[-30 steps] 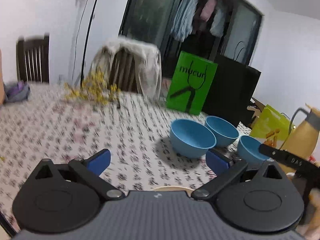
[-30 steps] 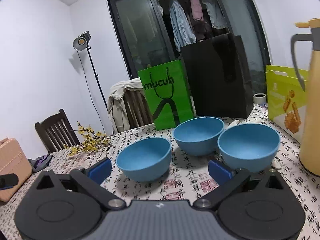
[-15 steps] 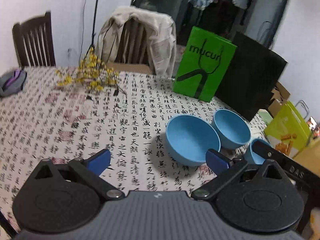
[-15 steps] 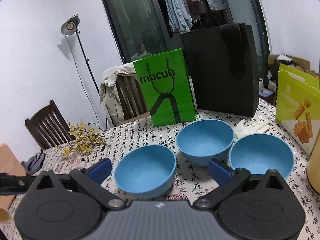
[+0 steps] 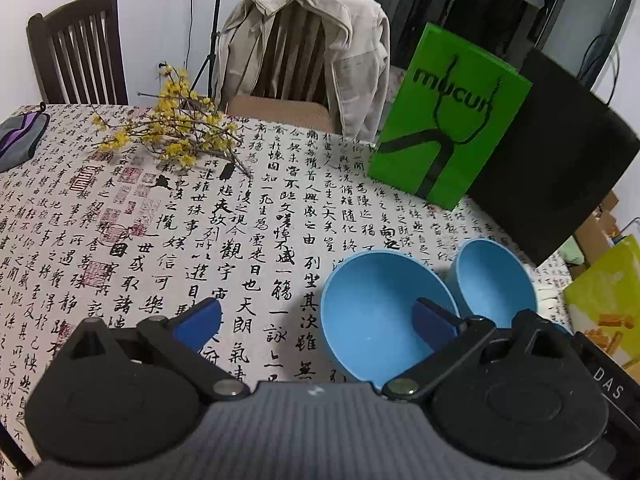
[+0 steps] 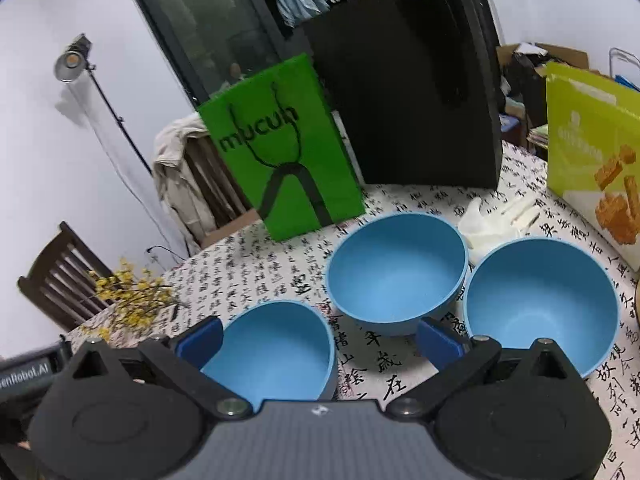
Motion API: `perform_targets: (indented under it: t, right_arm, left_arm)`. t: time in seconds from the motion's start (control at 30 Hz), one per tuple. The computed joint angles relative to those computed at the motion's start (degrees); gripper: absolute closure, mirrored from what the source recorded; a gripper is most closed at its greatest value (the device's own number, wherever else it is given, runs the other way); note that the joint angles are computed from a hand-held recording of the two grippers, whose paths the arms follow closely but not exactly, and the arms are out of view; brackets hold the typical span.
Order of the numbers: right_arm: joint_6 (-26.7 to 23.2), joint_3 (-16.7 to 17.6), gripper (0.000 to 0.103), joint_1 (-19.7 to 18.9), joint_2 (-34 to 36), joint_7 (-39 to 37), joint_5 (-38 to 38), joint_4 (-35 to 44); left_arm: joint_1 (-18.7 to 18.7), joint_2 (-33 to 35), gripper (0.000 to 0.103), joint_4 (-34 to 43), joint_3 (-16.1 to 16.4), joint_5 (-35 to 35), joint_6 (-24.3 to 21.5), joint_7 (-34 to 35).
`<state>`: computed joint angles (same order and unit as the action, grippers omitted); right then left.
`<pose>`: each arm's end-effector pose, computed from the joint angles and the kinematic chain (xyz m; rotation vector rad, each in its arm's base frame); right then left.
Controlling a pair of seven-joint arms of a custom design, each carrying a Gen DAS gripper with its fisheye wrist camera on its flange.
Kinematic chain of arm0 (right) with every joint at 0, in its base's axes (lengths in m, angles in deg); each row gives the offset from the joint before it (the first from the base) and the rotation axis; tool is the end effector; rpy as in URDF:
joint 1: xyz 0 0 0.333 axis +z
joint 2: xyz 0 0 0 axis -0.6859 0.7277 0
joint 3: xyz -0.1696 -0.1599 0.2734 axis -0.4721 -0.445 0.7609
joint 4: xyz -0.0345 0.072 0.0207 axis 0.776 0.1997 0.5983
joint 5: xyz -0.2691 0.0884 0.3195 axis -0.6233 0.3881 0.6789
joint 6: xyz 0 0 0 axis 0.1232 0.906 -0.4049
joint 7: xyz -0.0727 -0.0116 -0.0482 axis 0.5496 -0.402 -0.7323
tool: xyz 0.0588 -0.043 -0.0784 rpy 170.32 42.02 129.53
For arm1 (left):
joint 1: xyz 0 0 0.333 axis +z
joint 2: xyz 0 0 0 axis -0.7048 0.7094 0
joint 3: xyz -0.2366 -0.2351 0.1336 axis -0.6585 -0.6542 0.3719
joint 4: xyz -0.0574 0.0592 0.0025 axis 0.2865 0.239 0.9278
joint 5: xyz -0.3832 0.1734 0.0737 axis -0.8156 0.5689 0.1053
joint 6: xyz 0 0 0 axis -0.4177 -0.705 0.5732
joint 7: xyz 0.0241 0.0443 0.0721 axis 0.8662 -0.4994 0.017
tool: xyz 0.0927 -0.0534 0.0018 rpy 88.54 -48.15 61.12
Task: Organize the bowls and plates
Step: 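Move both open grippers to the rim of the nearest blue bowl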
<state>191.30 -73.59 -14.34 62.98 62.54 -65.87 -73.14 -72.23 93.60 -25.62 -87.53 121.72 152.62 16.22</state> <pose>0.6131 0.2140 0.3304 -1.3259 1.8781 -0.4076 0.6328 -0.3600 0.3649 -2.0925 1.6353 -0.8002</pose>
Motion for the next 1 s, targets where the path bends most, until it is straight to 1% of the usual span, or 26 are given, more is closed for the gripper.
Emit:
perform_targets:
  t: [0.07,0.17,0.2,0.23,0.3,0.33,0.37,0.47,0.5,0.6,0.67,0.73,0.83,0.9,0.97,1.0]
  right_arm:
    - [-0.58,-0.50,0.000,0.32,1.49,0.21,0.50,1.37]
    - [-0.13,2.49,0.000,-3.09,3.06,2.27,-1.42,2.47]
    - [0.03,2.36,0.000,-3.01,3.60,2.39,-1.77,2.78]
    - [0.08,1.48,0.000,-2.13,3.97,2.09,-1.74,2.96]
    - [-0.59,-2.00,0.000,1.43,5.06,0.75,-0.38,3.76]
    - [-1.26,-3.14,0.000,2.52,5.51,0.23,-0.06,4.25]
    - [-1.48,-3.04,0.000,2.42,5.89,-0.08,-0.59,4.52]
    - [-0.95,1.16,0.000,-1.84,6.38,0.36,-3.87,4.56]
    - [-0.81,1.57,0.000,-2.23,6.52,0.44,-4.42,4.59]
    - [0.37,0.67,0.000,-1.11,6.98,0.19,-4.42,4.52]
    - [0.65,-0.03,0.000,-0.24,7.27,-0.36,-3.99,4.56]
    - [1.26,0.94,0.000,-1.14,7.57,-0.32,-4.33,4.56]
    - [2.56,1.91,0.000,-2.00,8.28,-0.26,-4.63,4.82]
    - [2.73,0.99,0.000,-0.84,8.88,-0.98,-3.74,5.30]
    - [1.99,-0.91,0.000,1.31,9.53,-2.07,-2.05,5.99]
    - [1.74,-1.03,0.000,1.49,9.74,-2.31,-1.81,6.24]
  left_arm:
    - [0.42,1.59,0.000,1.63,-0.57,-1.23,-0.60,1.29]
    - [0.99,3.99,0.000,4.14,-1.29,-4.12,-1.67,4.27]
    - [0.75,4.68,0.000,4.76,-0.95,-4.78,-1.78,4.18]
    - [0.62,5.31,0.000,5.31,-0.71,-5.40,-1.60,4.24]
    - [1.05,6.47,0.000,6.38,-0.99,-7.29,-1.44,6.01]
    - [0.99,7.02,0.000,6.92,-0.84,-8.05,-1.45,6.61]
    - [0.72,7.54,0.000,7.36,-0.43,-8.54,-1.31,6.76]
    - [0.42,9.14,0.000,8.94,-0.17,-10.35,-1.84,8.64]
    - [0.02,9.59,0.000,9.31,0.23,-10.74,-2.15,8.65]
    - [-0.89,10.35,0.000,9.78,1.30,-11.27,-2.15,8.24]
    - [-1.95,10.64,0.000,9.94,2.62,-10.58,-2.02,7.32]
    - [-3.04,10.93,0.000,10.18,3.97,-9.32,-2.04,5.95]
    - [-3.47,11.29,0.000,10.34,4.60,-8.18,-1.99,4.78]
    - [-3.48,11.43,0.000,10.21,4.72,-7.67,-1.73,4.23]
    - [-3.50,11.54,0.000,10.05,4.91,-7.20,-1.23,3.72]
    - [-3.59,11.56,0.000,9.95,5.10,-6.99,-1.09,3.30]
